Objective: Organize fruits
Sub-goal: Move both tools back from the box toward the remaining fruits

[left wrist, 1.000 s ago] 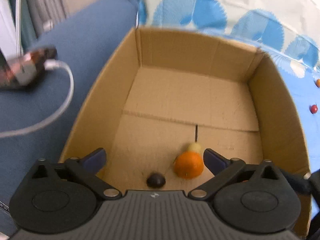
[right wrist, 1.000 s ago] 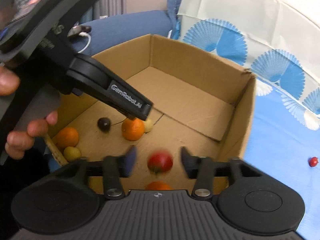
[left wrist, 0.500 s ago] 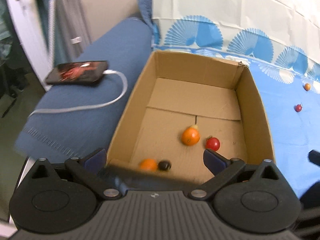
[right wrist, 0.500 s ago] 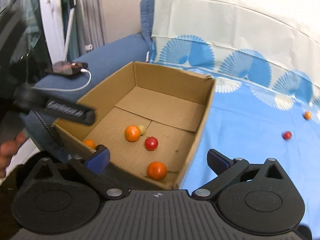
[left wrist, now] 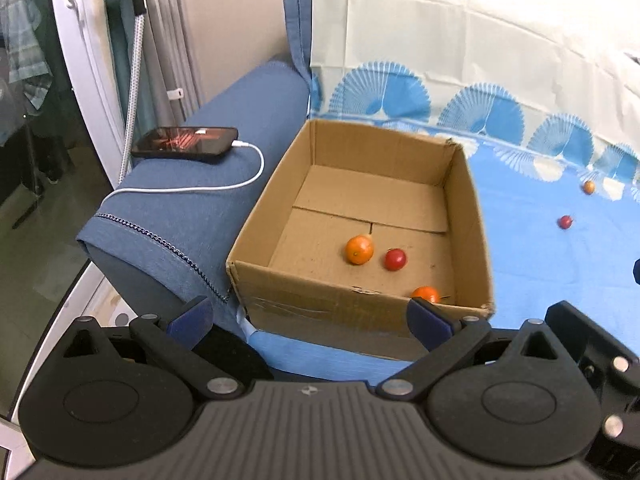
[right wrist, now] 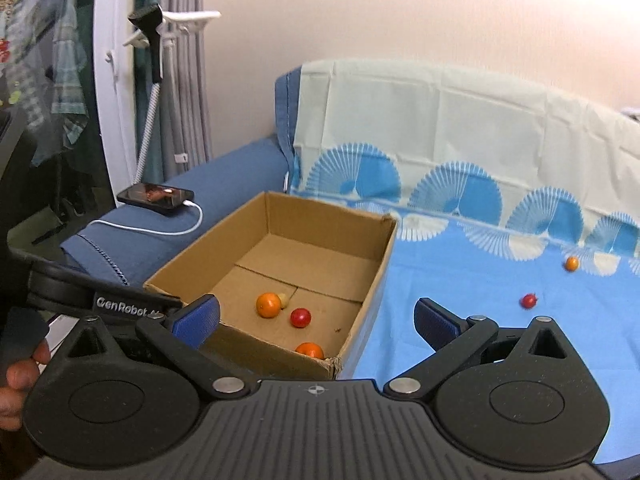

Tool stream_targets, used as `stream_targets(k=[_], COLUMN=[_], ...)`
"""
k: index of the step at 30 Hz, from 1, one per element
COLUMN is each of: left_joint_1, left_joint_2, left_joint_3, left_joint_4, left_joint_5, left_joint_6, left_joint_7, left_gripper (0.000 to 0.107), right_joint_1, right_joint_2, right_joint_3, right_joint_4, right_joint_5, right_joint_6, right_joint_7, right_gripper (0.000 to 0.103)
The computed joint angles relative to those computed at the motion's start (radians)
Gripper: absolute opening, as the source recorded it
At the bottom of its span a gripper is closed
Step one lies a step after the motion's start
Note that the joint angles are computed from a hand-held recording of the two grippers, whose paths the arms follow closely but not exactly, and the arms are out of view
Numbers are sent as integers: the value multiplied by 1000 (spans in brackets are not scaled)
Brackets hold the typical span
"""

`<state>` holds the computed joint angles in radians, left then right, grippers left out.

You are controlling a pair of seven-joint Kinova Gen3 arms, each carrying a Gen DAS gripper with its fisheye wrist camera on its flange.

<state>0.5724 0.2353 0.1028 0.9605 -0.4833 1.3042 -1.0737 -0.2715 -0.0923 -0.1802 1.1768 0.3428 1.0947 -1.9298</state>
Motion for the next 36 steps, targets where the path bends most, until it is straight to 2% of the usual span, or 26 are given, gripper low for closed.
stream_targets(k=[8,15,36], left_joint_1=[42,38,11], left_joint_2=[-59,-76,-62], left_joint_3=[28,48,46], left_joint_4=[64,78,70], left_joint_5=[-76,-101,-62], left_joint_6=[-34,-39,-42], left_joint_7=[47,65,37], left_gripper=[103,103,103], right_joint_1=[17,29,14], right_joint_2=[-61,-71,-45], right_joint_3=[-35,-54,-56], right_joint_4=[40,52,21], right_joint_5=[37,43,45], right_joint_6=[-22,-42,-1], right_joint_7=[-24,-17,-14], right_gripper=[102,102,102])
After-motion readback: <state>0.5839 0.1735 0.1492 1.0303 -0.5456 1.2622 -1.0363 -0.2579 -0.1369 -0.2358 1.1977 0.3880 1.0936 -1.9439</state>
